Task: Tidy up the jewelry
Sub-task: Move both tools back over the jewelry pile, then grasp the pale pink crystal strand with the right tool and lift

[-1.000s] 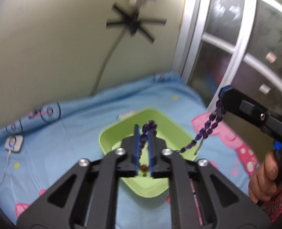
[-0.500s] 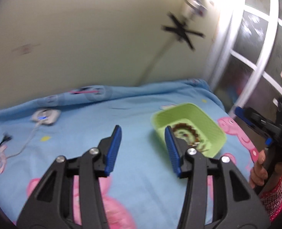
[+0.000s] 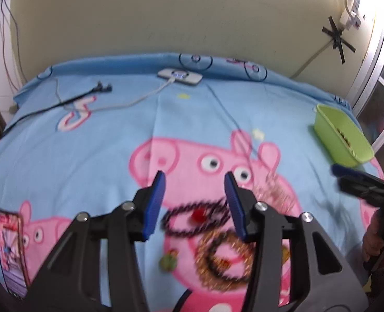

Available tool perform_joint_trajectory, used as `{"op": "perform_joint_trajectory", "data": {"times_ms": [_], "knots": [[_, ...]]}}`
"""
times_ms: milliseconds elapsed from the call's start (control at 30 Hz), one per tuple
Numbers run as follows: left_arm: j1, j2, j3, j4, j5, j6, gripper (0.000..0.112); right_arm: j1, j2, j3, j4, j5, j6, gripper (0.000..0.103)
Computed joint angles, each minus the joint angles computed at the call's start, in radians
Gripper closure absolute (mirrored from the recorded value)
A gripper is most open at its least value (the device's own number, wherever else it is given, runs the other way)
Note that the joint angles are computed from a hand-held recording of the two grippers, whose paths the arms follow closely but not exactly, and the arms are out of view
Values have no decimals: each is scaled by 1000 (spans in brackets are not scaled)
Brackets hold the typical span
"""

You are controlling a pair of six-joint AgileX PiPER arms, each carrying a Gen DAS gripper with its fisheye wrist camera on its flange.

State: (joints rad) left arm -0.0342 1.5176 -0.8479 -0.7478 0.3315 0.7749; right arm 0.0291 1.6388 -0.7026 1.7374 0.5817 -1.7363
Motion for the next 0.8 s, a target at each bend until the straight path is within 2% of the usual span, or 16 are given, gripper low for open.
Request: {"op": "perform_joint_trajectory", "data": {"times_ms": [67, 133, 233, 300, 333, 500, 633, 733, 800], "knots": [[9, -12, 46, -83, -21, 104, 67, 103, 26, -36, -24, -100, 13, 76], [8, -26, 85, -144, -34, 185, 67, 177, 34, -53, -16, -176, 3, 76], [2, -29, 114, -194, -46, 258, 67, 258, 85, -139, -146, -265, 146, 80], [-11, -33, 127, -214, -59, 288, 67, 292, 126, -185, -271, -317, 260, 103], [-18, -35, 130, -227, -63, 301, 67, 292, 141, -200, -301, -325, 290, 103], [-70, -53, 133, -287, -68, 375, 67, 159, 93, -152, -101, -143, 148, 103], [-170, -37, 111, -233, -95, 325, 66, 50, 28, -126, -118, -1, 190, 103], [-249, -11, 88, -239, -123, 330, 49, 2, -2, -119, -126, 58, 215, 103], [-297, 12, 69, -233, -146, 329, 47, -24, -25, -107, -124, 86, 215, 103]]}}
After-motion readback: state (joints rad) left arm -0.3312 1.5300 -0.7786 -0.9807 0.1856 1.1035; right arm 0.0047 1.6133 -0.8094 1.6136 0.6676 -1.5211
